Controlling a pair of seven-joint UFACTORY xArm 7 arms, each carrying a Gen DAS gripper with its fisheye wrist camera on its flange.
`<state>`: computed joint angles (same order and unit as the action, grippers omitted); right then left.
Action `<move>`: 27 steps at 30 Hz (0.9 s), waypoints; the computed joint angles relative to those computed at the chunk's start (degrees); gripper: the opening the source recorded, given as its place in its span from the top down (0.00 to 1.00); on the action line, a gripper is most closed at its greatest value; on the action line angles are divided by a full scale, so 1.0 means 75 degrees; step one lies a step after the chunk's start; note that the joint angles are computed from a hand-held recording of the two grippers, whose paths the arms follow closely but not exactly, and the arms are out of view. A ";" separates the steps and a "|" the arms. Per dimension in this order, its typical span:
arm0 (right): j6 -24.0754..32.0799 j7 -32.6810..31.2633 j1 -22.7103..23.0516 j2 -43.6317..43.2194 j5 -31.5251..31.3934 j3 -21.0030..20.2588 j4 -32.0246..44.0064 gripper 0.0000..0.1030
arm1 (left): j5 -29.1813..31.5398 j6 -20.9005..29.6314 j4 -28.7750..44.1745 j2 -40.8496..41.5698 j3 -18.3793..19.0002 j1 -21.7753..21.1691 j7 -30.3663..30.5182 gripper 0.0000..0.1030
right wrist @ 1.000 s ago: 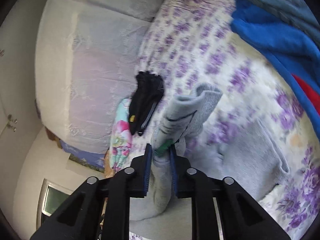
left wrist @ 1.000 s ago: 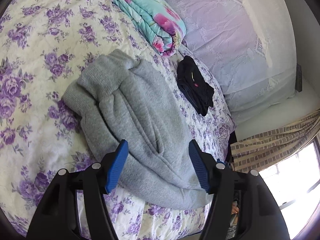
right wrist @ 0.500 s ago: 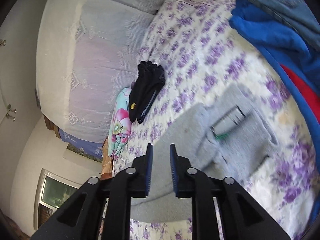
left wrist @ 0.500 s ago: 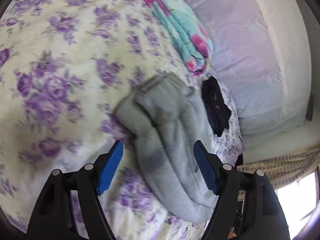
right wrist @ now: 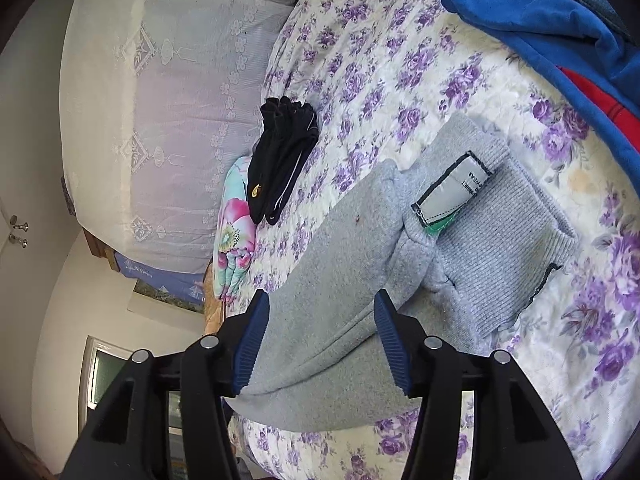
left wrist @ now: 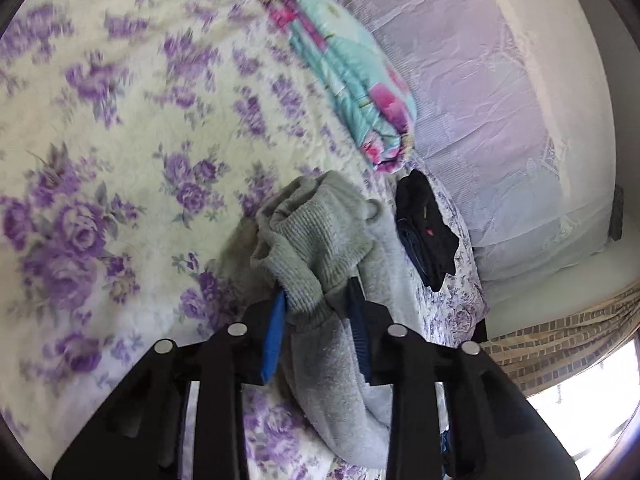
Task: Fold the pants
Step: 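Grasp the grey sweatpants cuff with the left gripper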
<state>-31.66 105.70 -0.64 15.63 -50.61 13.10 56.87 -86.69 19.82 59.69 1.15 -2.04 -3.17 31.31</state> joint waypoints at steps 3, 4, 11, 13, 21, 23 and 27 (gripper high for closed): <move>-0.0115 -0.0134 0.0048 0.0064 0.0111 -0.0031 -0.0036 0.46 | -0.0183 -0.0411 -0.0370 -0.0591 -0.0052 -0.0141 0.0476 0.75; -0.0160 -0.0225 0.0080 0.0068 0.0202 -0.0055 -0.0097 0.45 | -0.0189 -0.0388 -0.0462 -0.0644 -0.0008 -0.0163 0.0537 0.75; -0.0506 -0.0442 0.0102 -0.0057 0.0786 -0.0200 -0.0707 0.43 | -0.1145 0.0443 -0.1230 -0.0691 0.0244 0.0128 0.0658 0.75; -0.0522 -0.0639 0.0168 -0.0196 0.1042 -0.0289 -0.0879 0.39 | -0.0798 -0.0189 -0.1412 -0.1179 0.0067 0.0038 0.0506 0.72; -0.0911 -0.0702 0.0220 0.0140 0.1147 -0.0213 -0.0717 0.39 | -0.0204 0.0326 -0.0933 -0.1217 0.0153 -0.0349 -0.0094 0.56; -0.0911 -0.0678 0.0233 0.0141 0.1065 -0.0191 -0.0680 0.39 | 0.0086 0.0309 -0.0732 -0.0854 0.0182 -0.0352 -0.0595 0.56; -0.0843 -0.0673 0.0227 -0.0023 0.1042 -0.0259 -0.0785 0.39 | 0.0361 0.0065 -0.0406 -0.0343 0.0158 -0.0267 -0.1080 0.56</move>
<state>-37.98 100.65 1.06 15.46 -42.79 11.15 50.97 -83.98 20.31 56.65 -1.42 -0.86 -5.17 23.21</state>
